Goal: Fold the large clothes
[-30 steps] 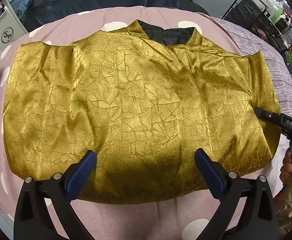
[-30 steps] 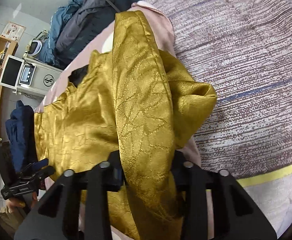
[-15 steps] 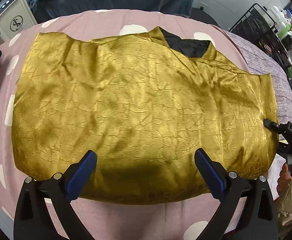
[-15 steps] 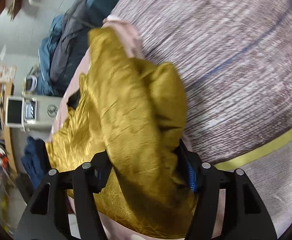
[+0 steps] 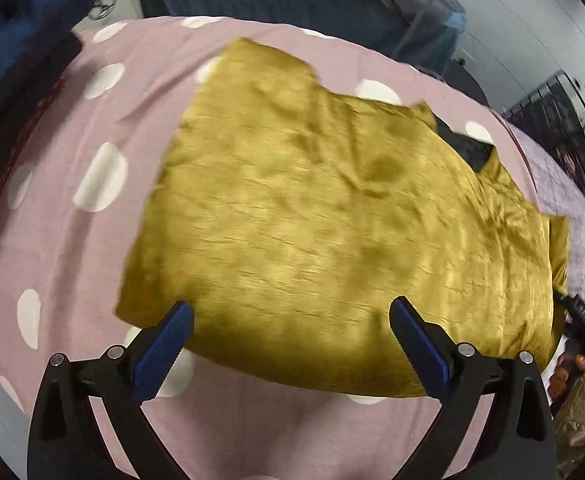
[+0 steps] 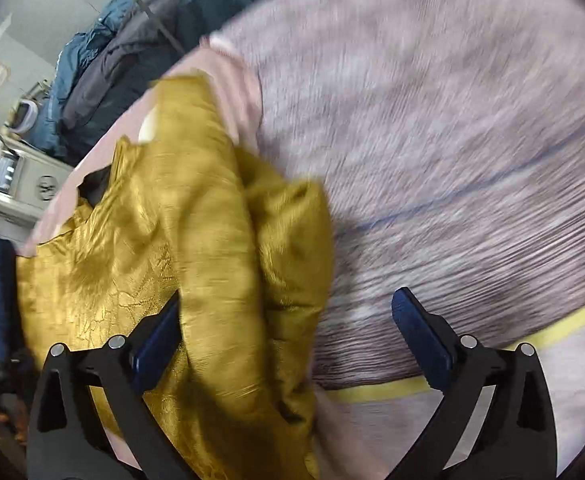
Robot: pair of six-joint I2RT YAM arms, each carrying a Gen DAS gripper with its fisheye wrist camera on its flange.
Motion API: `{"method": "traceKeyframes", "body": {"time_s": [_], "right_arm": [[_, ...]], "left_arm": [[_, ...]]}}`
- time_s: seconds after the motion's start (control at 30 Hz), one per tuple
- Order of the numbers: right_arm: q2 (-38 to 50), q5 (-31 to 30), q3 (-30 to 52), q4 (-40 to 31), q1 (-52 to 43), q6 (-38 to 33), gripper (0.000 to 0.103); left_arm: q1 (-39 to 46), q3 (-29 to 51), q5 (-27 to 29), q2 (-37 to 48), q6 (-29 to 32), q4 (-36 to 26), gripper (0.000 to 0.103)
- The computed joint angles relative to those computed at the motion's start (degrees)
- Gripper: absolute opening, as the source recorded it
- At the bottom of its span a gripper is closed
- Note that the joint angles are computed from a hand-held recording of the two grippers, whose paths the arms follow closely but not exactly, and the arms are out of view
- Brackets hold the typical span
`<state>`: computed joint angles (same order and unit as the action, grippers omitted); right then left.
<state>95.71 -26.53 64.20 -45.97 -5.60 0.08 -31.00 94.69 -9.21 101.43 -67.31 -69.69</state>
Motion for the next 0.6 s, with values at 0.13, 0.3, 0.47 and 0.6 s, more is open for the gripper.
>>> {"method": "traceKeyframes", "body": {"time_s": [0.13, 0.3, 0.47, 0.6], "right_arm": [[0.2, 0.2, 1.2, -0.1, 1.2, 1.7, 0.098], [-0.1, 2.5, 1.8, -1.3, 4.2, 0.5, 0.091], [-0.7, 5.1, 2.9, -3.5, 7.6, 0.7, 0.066], [-0.8, 6.0, 3.4, -4.8, 9.4, 1.2, 0.058]], "left_arm": [[3.2, -6.3, -2.2, -6.1, -1.0, -1.4, 0.096], [9.7, -16.0, -0.7, -14.1, -1.3, 1.2, 0.096], [14.3, -18.4, 2.6, -11.8, 5.4, 6.1, 0.096], [17.3, -18.9, 9.0, -8.2, 11.7, 14.1, 0.096]]}}
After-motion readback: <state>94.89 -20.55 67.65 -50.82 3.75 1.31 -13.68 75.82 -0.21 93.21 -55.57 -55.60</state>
